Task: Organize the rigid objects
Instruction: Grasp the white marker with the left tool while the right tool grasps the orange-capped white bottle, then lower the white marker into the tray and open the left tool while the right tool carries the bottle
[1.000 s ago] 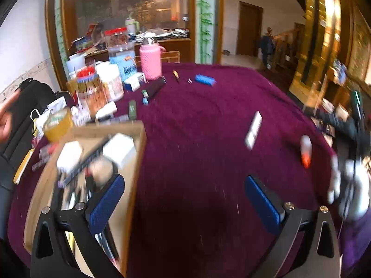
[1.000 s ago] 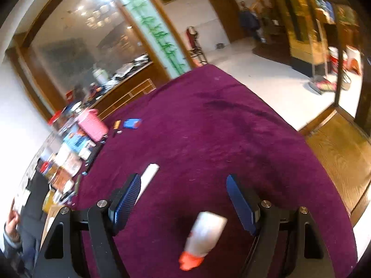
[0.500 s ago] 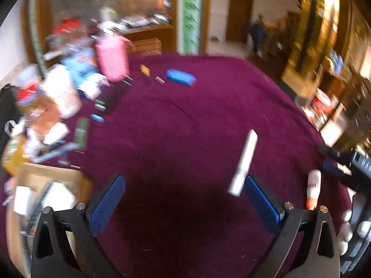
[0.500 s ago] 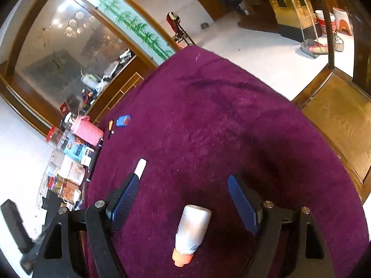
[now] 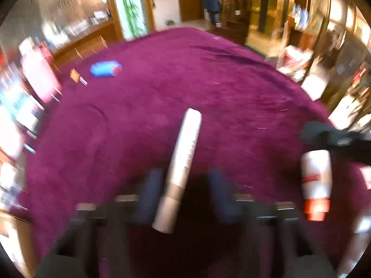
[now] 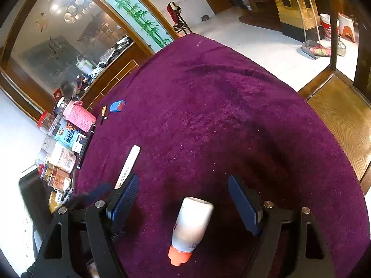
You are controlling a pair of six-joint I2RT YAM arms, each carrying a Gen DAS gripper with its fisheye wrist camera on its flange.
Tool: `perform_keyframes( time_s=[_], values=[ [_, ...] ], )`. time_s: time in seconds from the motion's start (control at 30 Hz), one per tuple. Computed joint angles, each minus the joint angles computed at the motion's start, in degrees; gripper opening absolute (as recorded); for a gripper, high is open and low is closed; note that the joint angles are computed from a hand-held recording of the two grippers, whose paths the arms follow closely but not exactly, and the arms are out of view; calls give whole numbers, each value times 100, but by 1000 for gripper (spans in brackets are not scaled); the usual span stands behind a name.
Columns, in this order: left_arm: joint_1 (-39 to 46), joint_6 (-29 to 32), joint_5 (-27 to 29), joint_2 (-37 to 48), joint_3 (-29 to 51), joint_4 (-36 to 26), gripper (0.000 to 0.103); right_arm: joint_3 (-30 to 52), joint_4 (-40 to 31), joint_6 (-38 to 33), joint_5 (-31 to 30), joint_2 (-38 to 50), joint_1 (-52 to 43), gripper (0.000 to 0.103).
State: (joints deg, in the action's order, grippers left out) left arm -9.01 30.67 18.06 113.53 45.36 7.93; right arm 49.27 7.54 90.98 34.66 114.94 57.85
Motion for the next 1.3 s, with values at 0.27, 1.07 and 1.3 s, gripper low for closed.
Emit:
perform_keyframes(
  time_s=[0.27,1.07,1.3],
  values=[
    [1205,280,941,-872,-400,-738,11,86,-123,-61,-68,77,-52,83],
    [7027,3881,2987,-4,2090,-4668,12,3759,-4893,-311,-82,1761,258,28],
    [7357,3442,2806,962,3127,-4737,12,3154,-3848,-300,-80,1194,620,28]
  ],
)
